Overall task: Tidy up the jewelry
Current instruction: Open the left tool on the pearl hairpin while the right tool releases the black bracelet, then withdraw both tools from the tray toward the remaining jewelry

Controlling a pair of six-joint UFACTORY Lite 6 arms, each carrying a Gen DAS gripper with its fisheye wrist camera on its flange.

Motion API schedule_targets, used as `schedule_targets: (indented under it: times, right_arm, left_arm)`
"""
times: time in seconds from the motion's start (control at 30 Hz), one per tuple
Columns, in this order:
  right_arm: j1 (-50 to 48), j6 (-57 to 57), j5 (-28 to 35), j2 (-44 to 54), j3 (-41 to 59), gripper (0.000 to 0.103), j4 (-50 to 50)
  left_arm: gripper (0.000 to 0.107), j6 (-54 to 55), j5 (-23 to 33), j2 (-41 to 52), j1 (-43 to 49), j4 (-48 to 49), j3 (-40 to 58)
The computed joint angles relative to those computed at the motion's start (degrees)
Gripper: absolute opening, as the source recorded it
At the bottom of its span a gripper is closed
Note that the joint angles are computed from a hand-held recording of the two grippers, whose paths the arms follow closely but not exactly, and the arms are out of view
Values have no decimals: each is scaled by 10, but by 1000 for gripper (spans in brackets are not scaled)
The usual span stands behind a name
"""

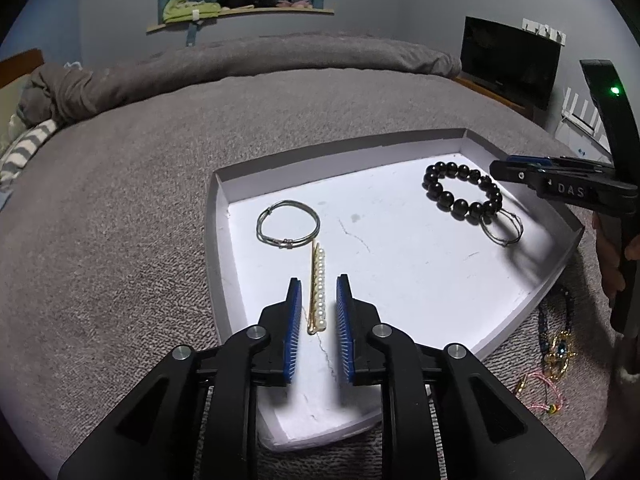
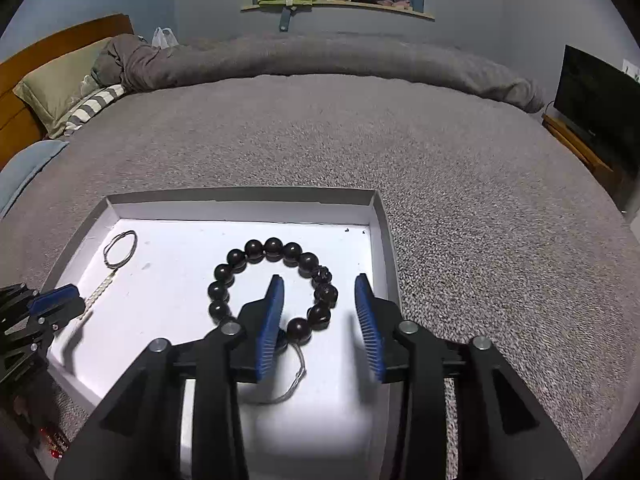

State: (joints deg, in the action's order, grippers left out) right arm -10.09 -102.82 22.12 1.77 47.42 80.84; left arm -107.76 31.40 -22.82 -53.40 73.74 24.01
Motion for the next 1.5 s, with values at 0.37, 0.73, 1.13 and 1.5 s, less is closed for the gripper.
schedule_targets:
  times: [0.37, 0.73, 1.13, 1.5]
  right_arm:
    - [-46, -18, 61, -122, -82, 66, -13]
    - [-167, -38, 174, -205, -143, 94, -34]
    - [-314, -122, 276, -219, -195, 97, -61]
    - [-341, -187, 278, -194, -221, 97, -86]
  left_arm:
    - [55, -31, 114, -60, -93, -20, -7]
    - [80, -75, 233, -81, -199, -47, -4]
    - [85, -144, 296, -49, -339, -79, 4]
    - [92, -159, 232, 4, -376, -62, 17]
